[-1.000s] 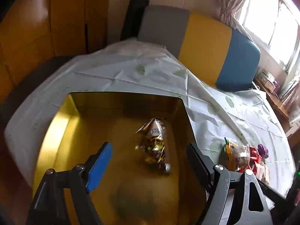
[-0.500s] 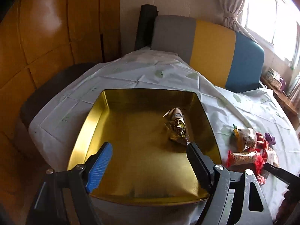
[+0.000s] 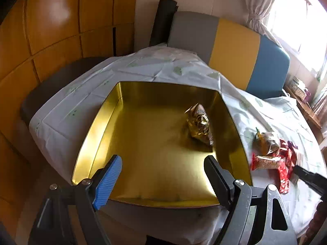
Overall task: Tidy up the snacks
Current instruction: 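Carry the red-white wafer packet with the right gripper and release it into the gold box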
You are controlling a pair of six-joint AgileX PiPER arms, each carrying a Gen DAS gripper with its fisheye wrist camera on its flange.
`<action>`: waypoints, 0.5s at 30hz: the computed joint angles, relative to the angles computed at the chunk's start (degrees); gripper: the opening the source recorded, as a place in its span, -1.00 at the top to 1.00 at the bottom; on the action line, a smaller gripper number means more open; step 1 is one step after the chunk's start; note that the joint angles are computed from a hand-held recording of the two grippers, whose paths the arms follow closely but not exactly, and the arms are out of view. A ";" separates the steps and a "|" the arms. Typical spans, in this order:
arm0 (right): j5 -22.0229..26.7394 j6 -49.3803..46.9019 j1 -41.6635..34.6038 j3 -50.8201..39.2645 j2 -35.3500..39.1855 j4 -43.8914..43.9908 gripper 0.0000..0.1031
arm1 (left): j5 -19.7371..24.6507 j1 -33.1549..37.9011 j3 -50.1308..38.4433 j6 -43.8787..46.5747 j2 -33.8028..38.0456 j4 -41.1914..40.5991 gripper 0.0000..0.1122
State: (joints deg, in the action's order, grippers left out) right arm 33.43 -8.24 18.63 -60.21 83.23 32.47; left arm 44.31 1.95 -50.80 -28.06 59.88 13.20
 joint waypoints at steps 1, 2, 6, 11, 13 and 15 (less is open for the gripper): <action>0.43 -0.84 1.52 -1.22 0.80 0.71 0.50 | 0.06 0.50 0.44 -0.26 -0.13 0.34 -0.48; 0.65 -1.23 2.77 -2.17 1.46 0.97 0.50 | 0.06 1.06 0.70 -0.09 -0.23 0.25 -0.48; 2.54 -2.95 9.25 -8.72 5.61 2.09 0.50 | -0.04 3.63 1.38 1.88 -0.95 -0.69 -0.48; 4.72 -0.92 17.58 -18.58 12.13 -3.00 0.49 | -0.46 7.06 1.70 4.75 -1.63 -3.02 -0.48; 5.83 2.54 20.43 -22.97 15.57 -7.58 0.49 | -0.52 7.74 2.00 5.31 -1.61 -3.73 -0.48; 7.48 3.73 22.18 -27.02 18.98 -10.25 0.49 | -0.46 7.92 2.11 5.77 -1.32 -4.14 -0.48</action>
State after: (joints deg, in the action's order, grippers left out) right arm 40.90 -4.52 40.81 -87.23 102.21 22.22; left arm 43.85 9.87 -48.69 -22.29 58.56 9.06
